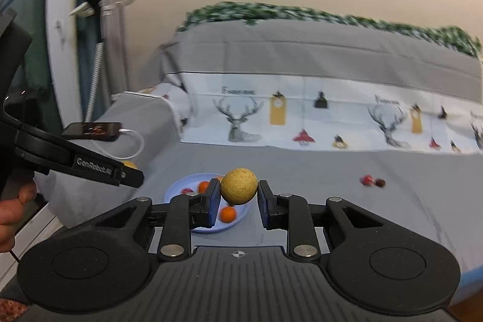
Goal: Organize fruits
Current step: 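Carry both yellow fruits to the blue plate and release them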
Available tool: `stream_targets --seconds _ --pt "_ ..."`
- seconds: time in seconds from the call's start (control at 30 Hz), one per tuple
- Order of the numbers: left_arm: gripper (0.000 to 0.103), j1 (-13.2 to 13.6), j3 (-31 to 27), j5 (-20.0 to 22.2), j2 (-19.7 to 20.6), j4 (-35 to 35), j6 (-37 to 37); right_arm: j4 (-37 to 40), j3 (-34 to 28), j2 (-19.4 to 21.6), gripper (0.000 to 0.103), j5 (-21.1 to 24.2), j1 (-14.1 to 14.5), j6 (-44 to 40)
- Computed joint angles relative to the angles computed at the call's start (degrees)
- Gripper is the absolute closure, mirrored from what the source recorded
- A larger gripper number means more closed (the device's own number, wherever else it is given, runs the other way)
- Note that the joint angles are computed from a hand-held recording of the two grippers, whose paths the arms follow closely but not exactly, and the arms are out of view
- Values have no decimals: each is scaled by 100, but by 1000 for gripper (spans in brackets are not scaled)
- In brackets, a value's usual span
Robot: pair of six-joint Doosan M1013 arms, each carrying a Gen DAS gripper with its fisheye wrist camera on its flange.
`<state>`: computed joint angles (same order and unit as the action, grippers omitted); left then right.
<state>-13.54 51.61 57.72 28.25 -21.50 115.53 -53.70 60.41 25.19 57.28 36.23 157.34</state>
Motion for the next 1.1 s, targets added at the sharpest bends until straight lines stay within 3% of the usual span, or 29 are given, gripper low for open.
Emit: stream_targets --seconds 0.6,1.1 --pt "75 69 -16 -37 15 98 -256 498 -248 184 75 -232 -22 -731" --pt "75 24 -697 378 549 329 -383 1378 -694 520 75 15 -244 -1359"
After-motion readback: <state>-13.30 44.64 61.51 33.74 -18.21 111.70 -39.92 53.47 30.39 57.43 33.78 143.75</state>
